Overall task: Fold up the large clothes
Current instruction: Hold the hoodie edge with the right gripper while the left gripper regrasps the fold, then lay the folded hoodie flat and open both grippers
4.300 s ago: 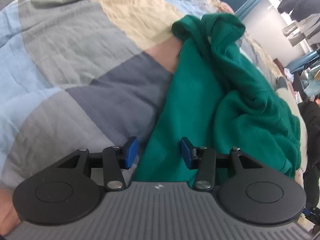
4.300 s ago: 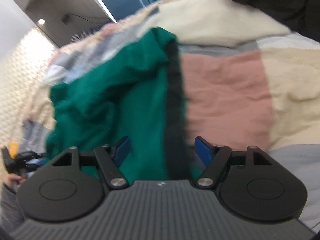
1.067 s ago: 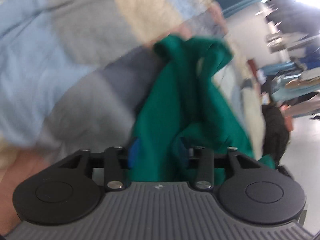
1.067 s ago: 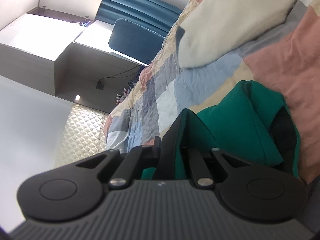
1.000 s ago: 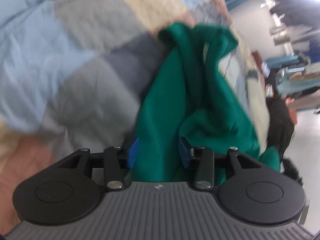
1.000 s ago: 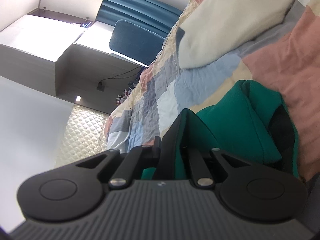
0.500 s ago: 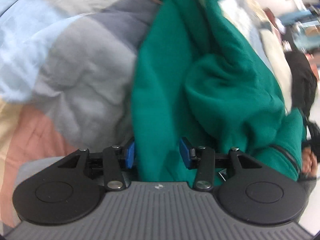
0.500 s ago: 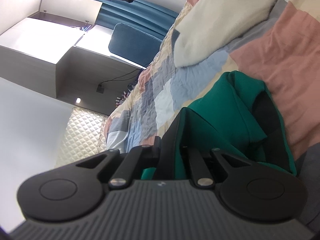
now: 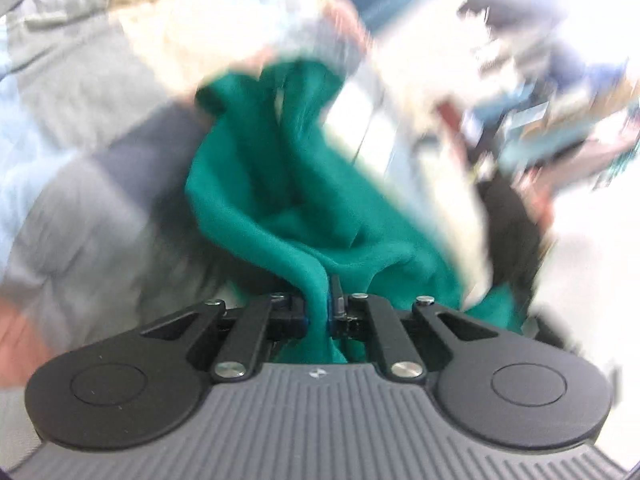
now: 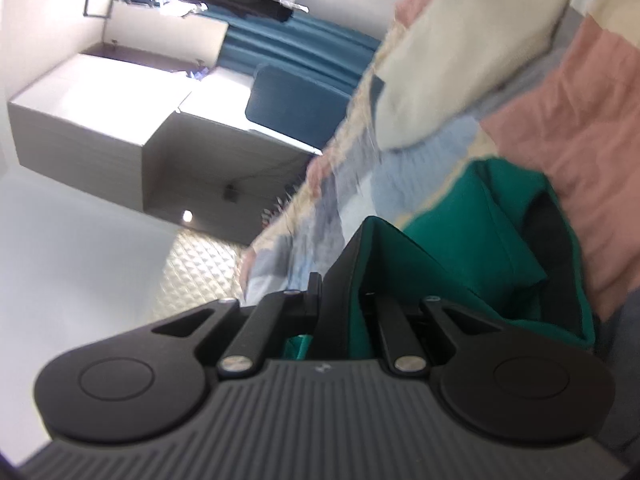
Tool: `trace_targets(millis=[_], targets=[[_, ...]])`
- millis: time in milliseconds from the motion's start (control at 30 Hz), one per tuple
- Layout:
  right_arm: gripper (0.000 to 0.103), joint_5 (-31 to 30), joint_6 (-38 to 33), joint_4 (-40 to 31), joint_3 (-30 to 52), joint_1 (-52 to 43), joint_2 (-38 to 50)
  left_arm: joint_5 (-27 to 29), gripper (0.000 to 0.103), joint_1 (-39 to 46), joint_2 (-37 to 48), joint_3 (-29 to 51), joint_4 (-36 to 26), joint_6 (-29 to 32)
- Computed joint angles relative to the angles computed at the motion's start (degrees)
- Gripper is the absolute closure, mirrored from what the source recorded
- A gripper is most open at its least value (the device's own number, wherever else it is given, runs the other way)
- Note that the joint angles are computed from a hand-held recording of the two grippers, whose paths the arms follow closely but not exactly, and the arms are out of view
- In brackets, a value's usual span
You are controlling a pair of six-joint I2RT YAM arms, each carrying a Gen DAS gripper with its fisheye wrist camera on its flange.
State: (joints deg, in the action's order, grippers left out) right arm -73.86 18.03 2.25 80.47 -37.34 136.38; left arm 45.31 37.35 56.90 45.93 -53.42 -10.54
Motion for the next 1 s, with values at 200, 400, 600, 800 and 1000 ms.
trace_targets(millis=[200,400,600,800,1000], targets=[[0.093,7.4,17.8,9.1,6.1,3.0,3.4,2.3,0.095,-3.0,8.0,-2.3,32.8,-28.1],[0.093,19.3,22.7,-1.2,22.5,7.2,12.6,-7.9,0.095,-12.5,25.6,-0.1,62.0,-46.0],[0.093,24.8,21.6,-9.6,39.6,9.9,24.2,-10.8,0.095,-14.9,49.3,9.3,77.6,-48.2],[0.093,28.6,20.9,-14.3,55.1,12.7,34.3,-11.7,0.095,-15.9,66.6,21.6,76.8,-43.6],[0.094,30.3,21.5,-15.1,63.3,13.6,39.8,-13.0,0.095,-17.0,72.2,26.5,76.9,-40.7]])
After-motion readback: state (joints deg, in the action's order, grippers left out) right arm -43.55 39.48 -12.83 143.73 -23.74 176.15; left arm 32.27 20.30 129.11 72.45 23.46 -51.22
